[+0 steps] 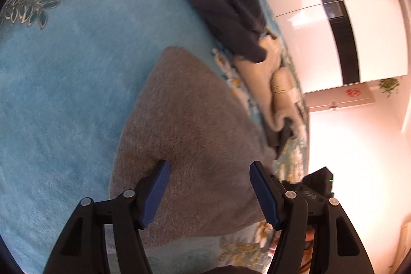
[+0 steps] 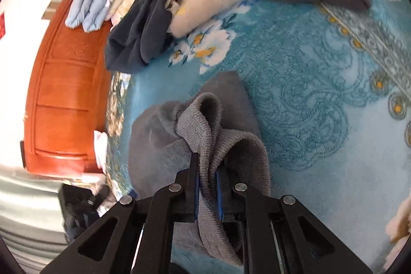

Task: Fold clothes
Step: 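Fold the held grey edge over the sweatpants with the right gripper and release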

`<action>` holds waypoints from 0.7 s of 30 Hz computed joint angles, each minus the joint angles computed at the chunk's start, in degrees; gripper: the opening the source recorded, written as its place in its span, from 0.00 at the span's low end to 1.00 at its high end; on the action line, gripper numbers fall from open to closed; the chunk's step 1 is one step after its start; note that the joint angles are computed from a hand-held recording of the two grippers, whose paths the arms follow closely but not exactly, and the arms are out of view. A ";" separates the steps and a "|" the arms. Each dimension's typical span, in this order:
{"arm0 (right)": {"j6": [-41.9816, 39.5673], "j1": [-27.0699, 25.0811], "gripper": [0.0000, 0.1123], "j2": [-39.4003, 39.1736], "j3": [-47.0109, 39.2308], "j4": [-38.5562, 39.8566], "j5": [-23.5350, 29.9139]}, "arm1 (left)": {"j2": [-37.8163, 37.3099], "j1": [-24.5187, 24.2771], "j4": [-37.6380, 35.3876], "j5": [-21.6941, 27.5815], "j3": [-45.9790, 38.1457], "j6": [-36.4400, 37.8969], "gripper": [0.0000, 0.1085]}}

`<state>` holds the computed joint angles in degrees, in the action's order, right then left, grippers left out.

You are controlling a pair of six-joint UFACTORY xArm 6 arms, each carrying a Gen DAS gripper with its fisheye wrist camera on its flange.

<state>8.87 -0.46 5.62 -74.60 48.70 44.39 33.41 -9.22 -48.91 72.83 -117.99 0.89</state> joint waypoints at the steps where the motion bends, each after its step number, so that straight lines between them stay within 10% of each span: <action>1: -0.50 0.02 0.10 -0.15 0.30 1.41 -0.67 | -0.26 0.04 0.77 -0.09 0.43 0.00 0.63; 21: 3.36 0.79 0.20 1.00 -8.55 -18.50 6.45 | -1.94 -1.18 1.35 -3.19 -0.18 2.24 0.63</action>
